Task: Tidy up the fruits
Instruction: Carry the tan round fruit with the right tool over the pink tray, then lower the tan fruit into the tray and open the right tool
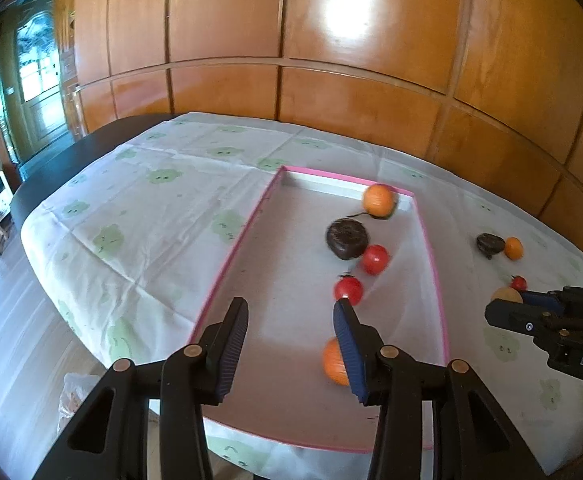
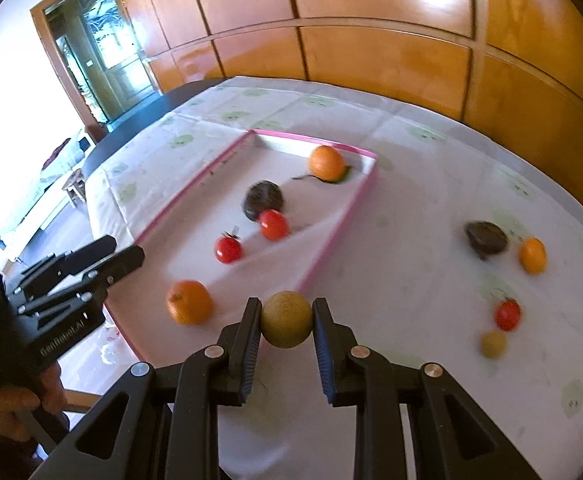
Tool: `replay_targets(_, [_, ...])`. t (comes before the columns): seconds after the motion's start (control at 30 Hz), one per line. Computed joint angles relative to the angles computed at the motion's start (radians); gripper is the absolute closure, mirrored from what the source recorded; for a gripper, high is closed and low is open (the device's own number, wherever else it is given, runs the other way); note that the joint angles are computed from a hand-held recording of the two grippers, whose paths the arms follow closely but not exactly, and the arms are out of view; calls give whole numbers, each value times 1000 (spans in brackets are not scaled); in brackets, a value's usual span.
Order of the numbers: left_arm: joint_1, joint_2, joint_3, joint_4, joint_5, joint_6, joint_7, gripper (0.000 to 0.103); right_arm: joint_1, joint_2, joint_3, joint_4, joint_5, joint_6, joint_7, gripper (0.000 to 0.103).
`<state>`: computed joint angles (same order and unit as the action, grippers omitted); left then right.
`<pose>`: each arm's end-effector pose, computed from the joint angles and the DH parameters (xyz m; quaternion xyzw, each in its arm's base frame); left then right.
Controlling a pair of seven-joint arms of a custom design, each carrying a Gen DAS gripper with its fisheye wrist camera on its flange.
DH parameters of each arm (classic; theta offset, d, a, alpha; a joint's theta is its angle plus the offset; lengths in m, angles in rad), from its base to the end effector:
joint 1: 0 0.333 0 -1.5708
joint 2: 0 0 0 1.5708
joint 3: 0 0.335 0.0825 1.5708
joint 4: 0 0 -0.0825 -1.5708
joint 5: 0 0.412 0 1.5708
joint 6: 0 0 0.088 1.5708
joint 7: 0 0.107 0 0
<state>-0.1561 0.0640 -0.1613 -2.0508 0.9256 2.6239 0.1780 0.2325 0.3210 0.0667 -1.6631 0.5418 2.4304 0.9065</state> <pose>0.5865 -0.2108 0.4615 -0.7630 0.5214 -0.2481 0.2907 0.6892 0.2086 0.4773 -0.8454 0.4355 -0.0474 0.3055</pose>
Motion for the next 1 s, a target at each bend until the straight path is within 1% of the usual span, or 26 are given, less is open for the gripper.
replay_targets(0.2, [10,-16,4,-22,-4,-16,-19,58,34,69,3,72,-44,-26,47,77])
replay_targets(0.4, [16,-16,1,-28,-17,-12,-7,58,63,100,-12,81,-114,-15,102,77])
replay_targets(0.53, [14,-10,-1,-24,-21,-5,6,58,49,85,0,54,-89,12,81,77])
replay_targets(0.6, [12,-7,-1,-22,-21,-5,9,58,45,86,5,55,-78,12,72,77])
replay_targets(0.67, [10,-7,-1,-21,-24,-5,13,58,38,87,10,58,-64,-4,61,75])
replay_targets(0.7, [9,-7,-1,-21,-24,-5,13,58,38,83,10,54,-60,-1,61,71])
replay_targets(0.73, [9,-8,-1,-20,-22,-7,10,58,36,79,12,49,-53,4,56,71])
replay_targets(1.0, [2,-9,-5,-16,-16,-11,12,58,25,35,17,-3,0,47,21,71])
